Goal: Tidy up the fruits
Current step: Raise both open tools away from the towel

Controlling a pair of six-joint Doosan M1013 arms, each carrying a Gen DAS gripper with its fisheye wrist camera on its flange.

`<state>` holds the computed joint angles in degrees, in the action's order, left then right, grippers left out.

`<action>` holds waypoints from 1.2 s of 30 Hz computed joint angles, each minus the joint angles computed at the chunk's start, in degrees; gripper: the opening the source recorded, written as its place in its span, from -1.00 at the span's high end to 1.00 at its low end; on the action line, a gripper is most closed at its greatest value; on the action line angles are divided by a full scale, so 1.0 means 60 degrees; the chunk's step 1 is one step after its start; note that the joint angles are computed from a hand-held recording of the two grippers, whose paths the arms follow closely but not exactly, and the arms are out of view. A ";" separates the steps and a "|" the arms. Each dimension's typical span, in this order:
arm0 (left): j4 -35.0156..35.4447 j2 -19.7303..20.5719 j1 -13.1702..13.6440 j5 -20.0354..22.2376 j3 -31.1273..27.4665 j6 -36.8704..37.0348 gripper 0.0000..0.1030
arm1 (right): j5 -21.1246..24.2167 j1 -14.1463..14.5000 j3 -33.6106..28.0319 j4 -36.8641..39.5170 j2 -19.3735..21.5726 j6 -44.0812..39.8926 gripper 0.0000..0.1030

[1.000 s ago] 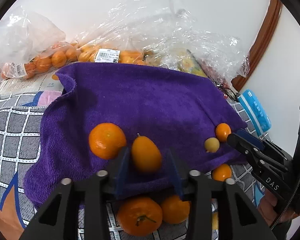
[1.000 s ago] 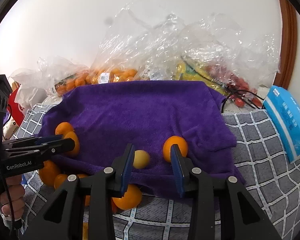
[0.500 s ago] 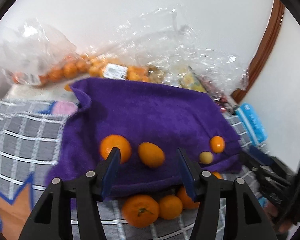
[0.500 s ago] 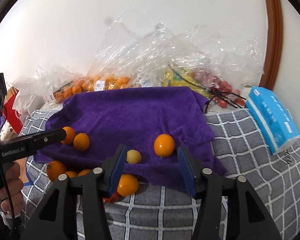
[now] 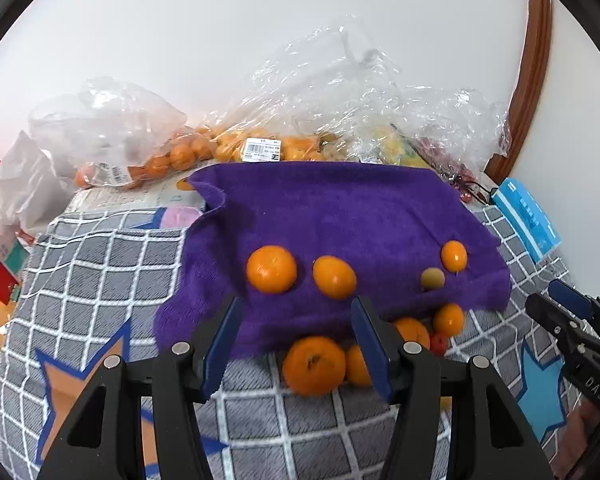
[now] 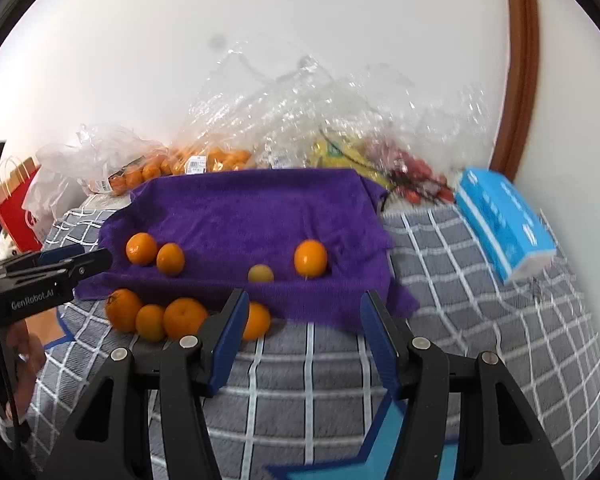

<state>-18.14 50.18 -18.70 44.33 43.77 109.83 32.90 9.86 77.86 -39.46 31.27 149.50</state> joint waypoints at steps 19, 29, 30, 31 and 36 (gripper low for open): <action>-0.0634 -0.1442 0.0155 -0.0924 0.2408 -0.0166 -0.09 | -0.0262 0.0491 0.1642 -0.1342 -0.1422 0.1999 -0.11; -0.0548 -0.2125 0.0102 -0.1376 0.3116 0.0488 -0.11 | -0.0449 0.0785 0.1869 -0.1696 -0.1773 0.2167 -0.11; -0.0289 -0.2141 0.0066 -0.1388 0.3079 0.0293 -0.11 | -0.0556 0.0789 0.1942 -0.1792 -0.1846 0.2220 -0.11; -0.0013 -0.2154 0.0020 -0.1328 0.2997 0.0070 -0.11 | -0.0813 0.0783 0.2106 -0.2040 -0.1983 0.2447 -0.11; -0.0766 -0.2266 0.0024 -0.1162 0.2774 0.0674 -0.11 | -0.0956 0.0727 0.2114 -0.2237 -0.2174 0.2564 -0.11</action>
